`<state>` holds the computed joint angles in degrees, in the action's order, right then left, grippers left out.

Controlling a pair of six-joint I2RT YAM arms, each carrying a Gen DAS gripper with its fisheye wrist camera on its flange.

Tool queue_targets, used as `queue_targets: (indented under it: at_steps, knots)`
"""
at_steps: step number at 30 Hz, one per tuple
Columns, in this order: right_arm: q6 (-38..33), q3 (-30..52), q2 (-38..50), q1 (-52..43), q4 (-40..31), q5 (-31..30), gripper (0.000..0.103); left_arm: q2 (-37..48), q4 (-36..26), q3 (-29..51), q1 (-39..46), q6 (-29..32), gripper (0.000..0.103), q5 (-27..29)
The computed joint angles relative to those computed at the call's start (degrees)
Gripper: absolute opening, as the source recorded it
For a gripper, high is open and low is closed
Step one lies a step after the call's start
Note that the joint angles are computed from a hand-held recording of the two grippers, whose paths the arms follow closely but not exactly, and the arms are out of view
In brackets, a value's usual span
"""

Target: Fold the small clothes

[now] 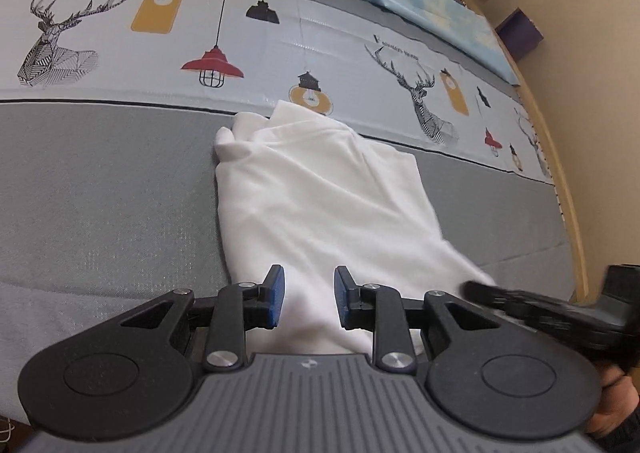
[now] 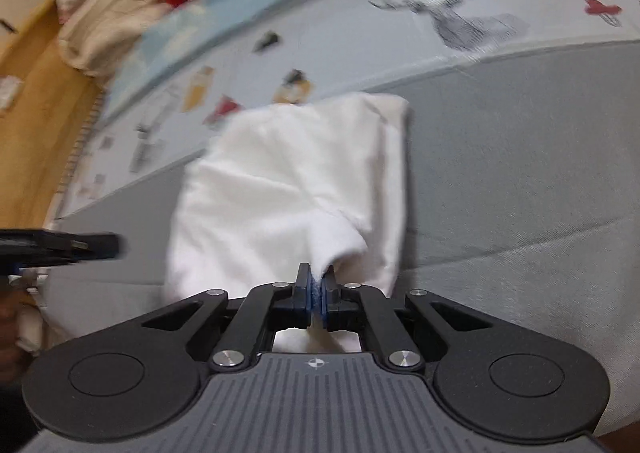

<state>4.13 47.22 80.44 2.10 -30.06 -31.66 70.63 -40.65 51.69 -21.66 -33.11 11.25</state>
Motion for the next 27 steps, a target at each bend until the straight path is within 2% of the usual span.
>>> queue_targets:
  at_steps: [4,6,7,9,11,14,17,18,19,21,23,27]
  knots:
    - [-5.6,0.5,-5.5,-9.5,-5.8,-14.8,0.003,-1.0,1.4,-0.5,-0.4,1.3,0.028,1.8]
    - [-12.6,2.7,-5.2,-14.8,-12.6,-19.8,0.003,-0.2,1.3,-0.2,-1.5,2.8,0.028,2.4]
    - [-16.0,3.4,-5.0,-16.2,-15.2,-19.3,0.003,0.5,1.2,0.0,-2.4,3.9,0.028,2.5]
    - [-20.2,4.3,-3.6,-17.1,-18.8,-13.2,0.002,2.0,0.8,0.5,-4.2,5.8,0.028,2.3]
    - [-20.3,4.2,-2.0,-16.4,-18.7,-5.0,0.002,3.1,1.5,-0.1,-5.6,7.0,0.028,2.4]
    - [-20.0,3.9,-0.5,-15.5,-17.9,0.8,0.003,5.2,2.1,-1.0,-7.2,7.6,0.028,1.8]
    - [-17.2,2.0,-3.2,-17.1,-14.2,-5.2,0.007,7.1,2.5,-1.3,-8.0,8.1,0.028,1.1]
    - [-14.8,1.6,-3.5,-17.2,-12.6,-6.8,0.014,7.4,2.6,-1.3,-8.1,8.3,0.028,0.9]
    - [-12.5,1.5,-3.6,-17.4,-11.4,-8.6,0.026,7.6,2.6,-1.3,-8.2,8.3,0.028,0.8]
    - [-8.8,1.3,-3.1,-17.2,-9.5,-11.8,0.037,7.1,3.3,-1.4,-8.1,8.7,0.028,1.1]
    - [-5.8,2.3,-1.0,-14.8,-8.5,-11.7,0.037,6.1,4.5,-1.8,-8.2,9.0,0.029,2.4]
    - [-5.5,3.3,1.1,-8.4,-9.7,-6.1,0.037,6.8,5.1,-2.3,-10.7,11.3,0.041,3.0]
